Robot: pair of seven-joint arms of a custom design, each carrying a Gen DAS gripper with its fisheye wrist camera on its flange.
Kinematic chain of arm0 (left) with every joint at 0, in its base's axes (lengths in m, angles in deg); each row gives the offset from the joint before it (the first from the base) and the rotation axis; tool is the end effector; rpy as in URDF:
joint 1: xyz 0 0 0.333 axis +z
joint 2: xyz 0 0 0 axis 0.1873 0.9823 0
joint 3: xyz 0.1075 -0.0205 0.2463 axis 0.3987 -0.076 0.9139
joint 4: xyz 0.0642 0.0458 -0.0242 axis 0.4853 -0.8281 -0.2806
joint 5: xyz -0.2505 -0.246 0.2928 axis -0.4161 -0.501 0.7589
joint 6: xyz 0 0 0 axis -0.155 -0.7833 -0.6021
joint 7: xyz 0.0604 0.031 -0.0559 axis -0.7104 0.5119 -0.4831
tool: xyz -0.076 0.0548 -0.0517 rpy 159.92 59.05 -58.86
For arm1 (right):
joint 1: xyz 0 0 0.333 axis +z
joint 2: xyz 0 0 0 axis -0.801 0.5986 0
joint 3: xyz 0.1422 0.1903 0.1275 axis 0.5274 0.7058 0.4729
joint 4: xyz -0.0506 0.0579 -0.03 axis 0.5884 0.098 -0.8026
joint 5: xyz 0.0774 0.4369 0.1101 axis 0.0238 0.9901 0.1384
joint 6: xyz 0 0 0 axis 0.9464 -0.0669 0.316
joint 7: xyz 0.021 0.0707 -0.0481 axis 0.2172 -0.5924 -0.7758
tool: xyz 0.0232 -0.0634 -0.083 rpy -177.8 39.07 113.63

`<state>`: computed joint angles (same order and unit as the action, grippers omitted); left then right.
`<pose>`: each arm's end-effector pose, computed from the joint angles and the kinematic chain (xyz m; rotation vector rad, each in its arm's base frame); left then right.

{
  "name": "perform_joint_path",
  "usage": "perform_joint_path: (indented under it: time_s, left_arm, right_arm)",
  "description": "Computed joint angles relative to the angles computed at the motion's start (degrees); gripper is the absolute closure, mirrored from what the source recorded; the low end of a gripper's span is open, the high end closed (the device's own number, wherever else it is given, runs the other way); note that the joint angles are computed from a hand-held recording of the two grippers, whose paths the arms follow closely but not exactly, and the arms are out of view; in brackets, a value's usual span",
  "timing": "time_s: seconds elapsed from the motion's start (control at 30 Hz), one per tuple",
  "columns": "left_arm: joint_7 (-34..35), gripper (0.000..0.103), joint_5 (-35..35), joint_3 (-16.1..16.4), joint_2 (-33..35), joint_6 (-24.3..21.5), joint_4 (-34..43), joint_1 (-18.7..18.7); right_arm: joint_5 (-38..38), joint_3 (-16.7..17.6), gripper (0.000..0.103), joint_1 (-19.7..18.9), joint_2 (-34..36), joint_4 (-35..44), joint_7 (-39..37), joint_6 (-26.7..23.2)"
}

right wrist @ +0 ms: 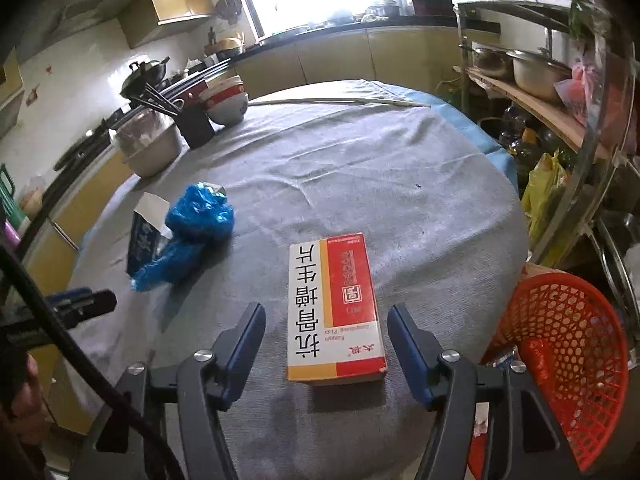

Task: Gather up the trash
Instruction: 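Grasp the blue plastic bag with the left gripper while the right gripper holds the medicine box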

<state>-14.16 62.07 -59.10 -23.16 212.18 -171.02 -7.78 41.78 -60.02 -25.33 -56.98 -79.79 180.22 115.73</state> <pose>0.5398 -0.3636 0.4169 -2.0088 1.9300 -0.5911 0.5331 0.3839 0.3802 -1.7693 1.7023 -0.4063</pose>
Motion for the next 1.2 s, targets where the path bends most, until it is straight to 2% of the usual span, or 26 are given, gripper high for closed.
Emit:
perform_joint_path:
  time_s: [0.07,0.13,0.2,0.27,0.33,0.37,0.4,0.5,0.7,0.9,1.03,1.1,1.17,1.2]
  left_arm:
    - [0.17,0.030,-0.04,0.04,1.90,0.20,1.74,-0.03]
    - [1.04,0.034,-1.78,0.14,3.06,1.76,2.48,0.09]
    - [2.31,0.048,-3.95,0.20,4.37,3.07,3.47,0.27]
    - [3.78,0.053,-5.90,0.22,6.23,4.45,4.97,0.45]
    - [4.19,0.066,-6.49,0.33,7.83,4.76,6.30,0.41]
    - [4.98,0.078,-7.48,0.25,8.56,4.71,6.93,0.53]
    - [6.75,0.085,-9.75,-0.10,9.34,5.28,7.35,0.91]
    - [7.54,0.096,-10.66,-0.06,9.98,5.96,7.49,0.70]
    - [11.15,0.098,-11.65,-0.68,5.74,9.27,2.50,0.38]
    - [17.81,0.098,-18.08,-1.54,0.96,11.25,-2.53,-0.42]
    - [23.81,0.098,-26.58,-1.53,-1.39,11.54,-5.48,-1.31]
    - [24.22,0.098,-27.03,-1.42,-1.71,10.98,-5.93,-1.79]
    - [22.32,0.096,-24.61,-1.32,-1.70,10.58,-5.89,-2.00]
    - [20.58,0.088,-22.76,-1.24,-1.74,10.01,-5.75,-1.98]
  right_arm:
    - [-2.11,-0.29,0.037,0.36,0.73,0.74,1.38,-1.07]
    - [-2.68,-0.49,0.049,0.37,1.02,0.71,1.88,-0.91]
    - [-3.30,-0.82,0.050,0.39,0.90,0.32,2.75,-0.16]
    - [-3.39,-0.96,0.050,0.23,0.71,-0.13,3.33,0.64]
    - [-3.14,-0.93,0.050,0.11,0.65,-0.31,3.10,1.02]
    - [-3.23,-0.90,0.050,0.13,0.68,-0.22,3.00,0.88]
    - [-3.37,-0.90,0.050,0.15,0.69,-0.19,2.97,0.83]
    - [-3.35,-0.90,0.050,0.10,0.53,-0.44,3.12,1.16]
    - [-4.53,-0.86,0.050,-0.33,-0.86,-1.87,5.46,2.20]
    - [-6.89,-0.13,0.050,-1.75,-2.77,-3.25,8.55,2.22]
    - [-4.76,0.78,0.050,-2.54,-3.26,-3.99,6.97,3.10]
    - [-3.52,1.17,0.050,-2.62,-3.06,-4.03,5.49,3.13]
    - [-1.08,1.46,0.050,-2.55,-2.55,-3.91,3.12,3.21]
    - [0.49,1.56,0.050,-2.47,-2.34,-3.97,1.75,3.28]
